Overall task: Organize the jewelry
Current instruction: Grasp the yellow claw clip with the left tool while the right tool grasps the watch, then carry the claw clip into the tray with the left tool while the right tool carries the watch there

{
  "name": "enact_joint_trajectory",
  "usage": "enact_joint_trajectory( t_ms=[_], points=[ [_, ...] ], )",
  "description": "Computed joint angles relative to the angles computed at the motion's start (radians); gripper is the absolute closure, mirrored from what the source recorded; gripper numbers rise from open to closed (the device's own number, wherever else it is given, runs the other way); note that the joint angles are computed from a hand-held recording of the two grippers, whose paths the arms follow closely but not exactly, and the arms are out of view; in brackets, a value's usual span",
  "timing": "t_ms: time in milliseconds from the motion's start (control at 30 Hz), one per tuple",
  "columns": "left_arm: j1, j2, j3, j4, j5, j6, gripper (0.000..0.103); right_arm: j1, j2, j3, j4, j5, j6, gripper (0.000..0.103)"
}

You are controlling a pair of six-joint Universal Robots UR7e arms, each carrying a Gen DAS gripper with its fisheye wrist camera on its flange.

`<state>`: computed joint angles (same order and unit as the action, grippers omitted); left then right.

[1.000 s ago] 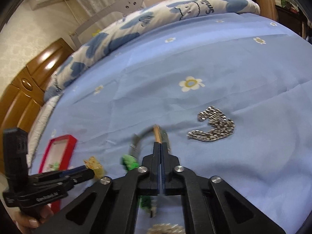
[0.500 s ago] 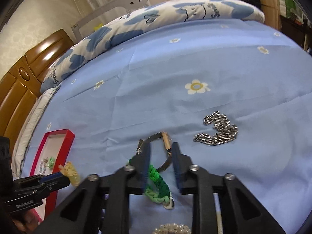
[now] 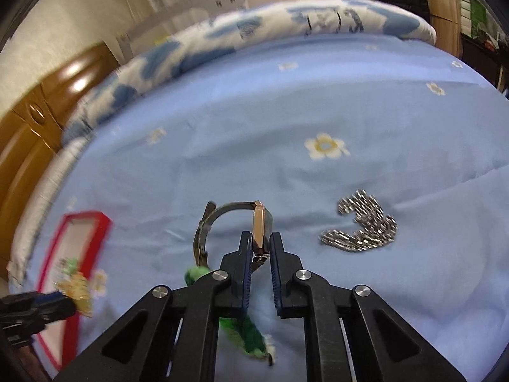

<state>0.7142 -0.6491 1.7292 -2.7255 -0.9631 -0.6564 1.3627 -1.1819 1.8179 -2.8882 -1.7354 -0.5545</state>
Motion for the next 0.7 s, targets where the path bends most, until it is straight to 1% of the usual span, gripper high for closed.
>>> enact_joint_trajectory(
  t_ms=[300,700],
  points=[
    [-0.019,-0.101,0.120,-0.030,0.062,-0.053,0.082,0.061,-0.037,0.058,0.069,0.056,0.017,0.094],
    [-0.008,-0.284,0.310,-0.010,0.157,-0.179,0.082,0.173,0.005,0.116,0.109,0.077,0.031,0.094]
  ],
)
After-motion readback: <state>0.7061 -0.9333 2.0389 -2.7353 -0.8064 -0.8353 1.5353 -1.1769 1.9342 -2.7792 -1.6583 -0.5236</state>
